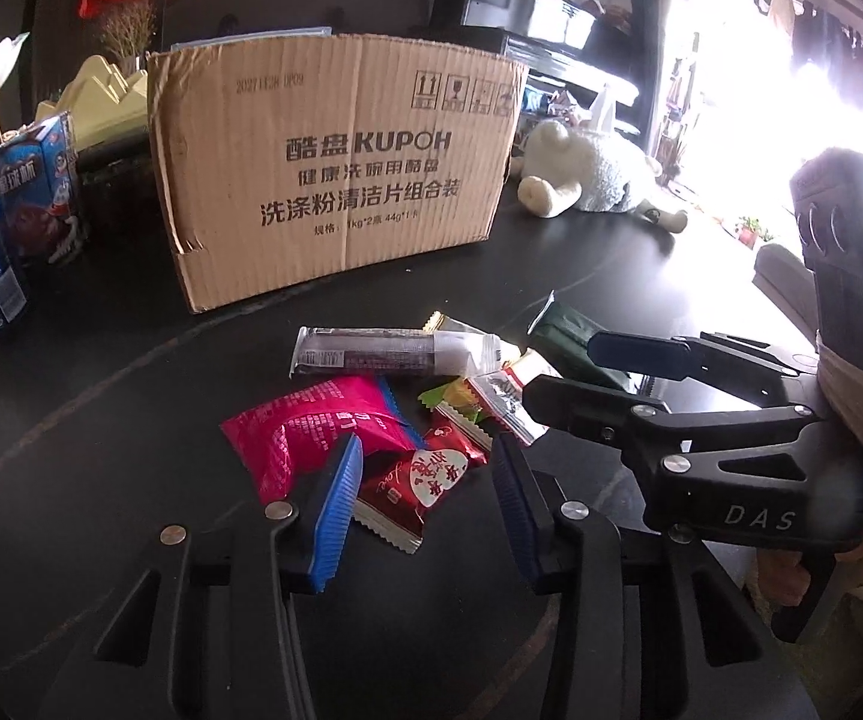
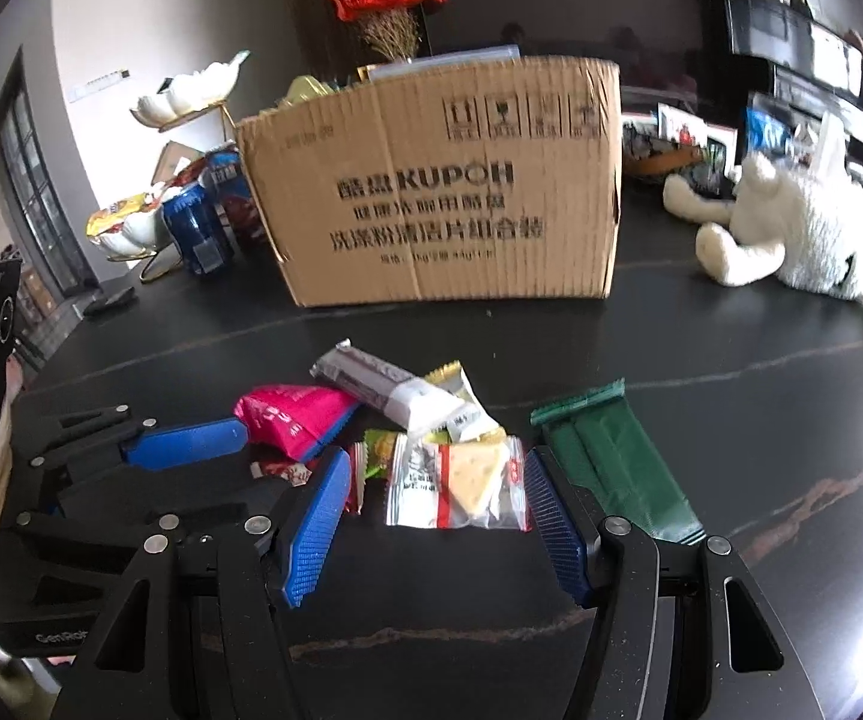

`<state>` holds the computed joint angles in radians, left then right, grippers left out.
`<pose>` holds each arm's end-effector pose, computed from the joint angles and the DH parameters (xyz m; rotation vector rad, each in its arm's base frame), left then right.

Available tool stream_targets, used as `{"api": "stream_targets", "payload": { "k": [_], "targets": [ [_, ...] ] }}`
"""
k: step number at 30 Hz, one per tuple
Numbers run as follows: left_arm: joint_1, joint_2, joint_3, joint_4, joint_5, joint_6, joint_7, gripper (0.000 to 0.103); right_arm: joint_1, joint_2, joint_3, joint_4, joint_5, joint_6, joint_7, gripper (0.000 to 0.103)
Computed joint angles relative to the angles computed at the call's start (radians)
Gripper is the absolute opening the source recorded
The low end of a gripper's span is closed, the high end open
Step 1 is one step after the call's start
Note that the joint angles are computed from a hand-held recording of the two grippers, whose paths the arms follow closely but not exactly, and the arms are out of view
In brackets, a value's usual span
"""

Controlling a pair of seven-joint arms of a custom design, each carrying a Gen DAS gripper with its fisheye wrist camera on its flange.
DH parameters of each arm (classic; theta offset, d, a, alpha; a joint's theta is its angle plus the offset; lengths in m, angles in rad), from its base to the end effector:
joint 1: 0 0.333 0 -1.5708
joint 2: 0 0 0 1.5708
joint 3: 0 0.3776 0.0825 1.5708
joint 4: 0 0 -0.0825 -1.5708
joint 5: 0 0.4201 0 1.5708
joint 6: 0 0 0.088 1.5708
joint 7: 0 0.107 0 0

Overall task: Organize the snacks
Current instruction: 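Grasp the red candy packet with the left tool while the right tool grasps the white cheese-cake pack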

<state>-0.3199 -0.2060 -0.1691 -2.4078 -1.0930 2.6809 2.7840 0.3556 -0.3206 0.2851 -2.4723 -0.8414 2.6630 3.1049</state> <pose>0.4612 -0.2172 0.4697 -1.0301 2.6026 -1.1424 0.3692 0.3112 0.4891 -1.5484 1.9222 -0.6280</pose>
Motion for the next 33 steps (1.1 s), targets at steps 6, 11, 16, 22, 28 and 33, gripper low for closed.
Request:
{"api": "stream_targets", "payload": {
  "k": [6, 11, 16, 22, 28, 33],
  "targets": [
    [0.01, 0.029, -0.005, 0.013, 0.038, -0.016, -0.04, 0.041, 0.005, 0.012, -0.014, -0.005, 0.033, 0.006, -0.01, 0.061],
    [0.02, 0.038, -0.006, 0.018, 0.076, -0.067, -0.077, 0.04, 0.006, 0.017, -0.02, -0.01, 0.043, 0.027, -0.021, 0.061],
    [0.02, 0.048, -0.018, 0.018, 0.084, -0.047, -0.096, 0.036, 0.002, 0.021, -0.021, -0.014, 0.056, 0.049, -0.032, 0.061],
    [0.018, 0.029, -0.012, 0.008, 0.058, -0.046, -0.09, 0.022, -0.001, 0.026, -0.021, -0.013, 0.073, 0.036, -0.045, 0.061],
    [0.006, -0.021, 0.006, -0.015, 0.002, -0.045, -0.047, 0.022, -0.009, 0.024, -0.018, -0.014, 0.056, 0.046, -0.039, 0.061],
    [-0.006, -0.042, 0.014, -0.024, -0.058, 0.003, -0.003, 0.022, -0.007, 0.041, -0.015, 0.004, 0.031, 0.027, -0.055, 0.061]
  ]
}}
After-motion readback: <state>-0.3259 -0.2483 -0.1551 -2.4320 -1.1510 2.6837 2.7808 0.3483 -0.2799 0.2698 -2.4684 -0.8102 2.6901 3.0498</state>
